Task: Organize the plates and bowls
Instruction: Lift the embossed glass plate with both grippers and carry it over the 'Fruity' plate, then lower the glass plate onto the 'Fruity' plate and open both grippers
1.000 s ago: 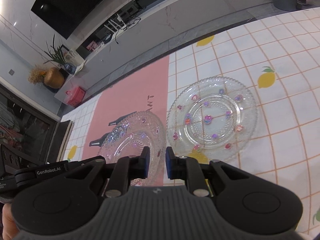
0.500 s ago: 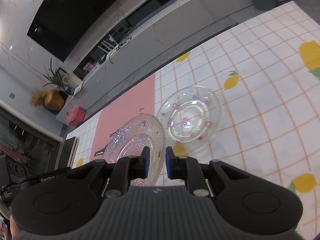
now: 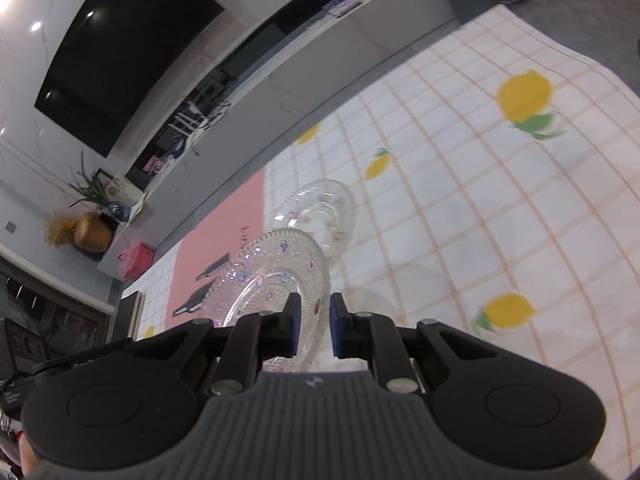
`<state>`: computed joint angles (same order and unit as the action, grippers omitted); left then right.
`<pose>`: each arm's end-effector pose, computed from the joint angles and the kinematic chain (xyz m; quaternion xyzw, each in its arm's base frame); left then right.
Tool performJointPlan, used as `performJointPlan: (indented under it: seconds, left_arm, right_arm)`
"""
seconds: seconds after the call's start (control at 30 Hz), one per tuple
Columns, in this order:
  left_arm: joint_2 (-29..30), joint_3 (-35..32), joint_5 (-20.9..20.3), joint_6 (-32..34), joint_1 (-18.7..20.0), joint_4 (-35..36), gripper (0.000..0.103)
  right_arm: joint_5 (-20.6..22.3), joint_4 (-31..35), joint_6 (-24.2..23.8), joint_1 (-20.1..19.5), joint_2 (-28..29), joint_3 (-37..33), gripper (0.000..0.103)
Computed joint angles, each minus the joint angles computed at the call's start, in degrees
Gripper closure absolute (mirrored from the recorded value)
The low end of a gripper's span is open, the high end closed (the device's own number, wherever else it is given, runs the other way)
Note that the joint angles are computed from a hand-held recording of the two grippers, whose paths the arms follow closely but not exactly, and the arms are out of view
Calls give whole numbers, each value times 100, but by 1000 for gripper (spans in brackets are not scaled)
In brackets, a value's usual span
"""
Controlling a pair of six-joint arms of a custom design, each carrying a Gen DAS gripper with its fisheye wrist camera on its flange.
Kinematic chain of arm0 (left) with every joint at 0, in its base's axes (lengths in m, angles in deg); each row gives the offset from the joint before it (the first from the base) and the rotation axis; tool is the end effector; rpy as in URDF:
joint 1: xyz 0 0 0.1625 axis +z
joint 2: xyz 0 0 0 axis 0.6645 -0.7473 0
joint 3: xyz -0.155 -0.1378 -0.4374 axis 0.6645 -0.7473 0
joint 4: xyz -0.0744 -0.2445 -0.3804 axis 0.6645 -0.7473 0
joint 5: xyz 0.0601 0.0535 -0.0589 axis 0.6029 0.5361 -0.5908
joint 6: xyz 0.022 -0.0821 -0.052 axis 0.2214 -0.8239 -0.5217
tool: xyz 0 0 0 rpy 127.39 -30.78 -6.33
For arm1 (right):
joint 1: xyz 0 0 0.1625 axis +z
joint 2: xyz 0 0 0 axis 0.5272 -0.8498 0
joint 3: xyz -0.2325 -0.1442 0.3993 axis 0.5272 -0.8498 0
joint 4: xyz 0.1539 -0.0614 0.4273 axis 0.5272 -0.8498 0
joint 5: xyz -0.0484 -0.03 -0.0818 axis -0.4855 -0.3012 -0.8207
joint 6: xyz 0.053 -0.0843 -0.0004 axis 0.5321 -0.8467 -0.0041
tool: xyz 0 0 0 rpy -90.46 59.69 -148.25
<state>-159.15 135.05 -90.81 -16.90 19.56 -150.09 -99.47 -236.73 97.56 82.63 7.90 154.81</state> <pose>-0.0402 -0.4813 0.3710 -0.0680 0.9101 -0.3694 0.1752 0.3842 -0.5645 0.0811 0.0917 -0.9786 0.1817 0.0294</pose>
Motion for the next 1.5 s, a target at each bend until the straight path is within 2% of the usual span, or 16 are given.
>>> performJointPlan:
  seconds: [0.27, 0.47, 0.73, 1.0, 1.2, 1.5]
  left_arm:
    - [221, 141, 56, 67, -264, 225, 85]
    - [343, 246, 101, 45, -386, 470, 85]
    - [626, 415, 455, 270, -624, 483, 85]
    - [705, 427, 594, 462, -691, 416, 85]
    - [828, 404, 895, 618, -808, 683, 85]
    - [831, 369, 960, 640, -814, 830, 85]
  right_arm:
    - [-180, -186, 269, -136, -455, 639, 89]
    - [-344, -82, 542, -205, -645, 882, 89]
    - [-667, 149, 755, -241, -724, 982, 89]
    - [-645, 202, 825, -304, -758, 1026, 89]
    - [-651, 470, 978, -328, -726, 995, 89]
    - [-306, 556, 1312, -500, -748, 1057, 91]
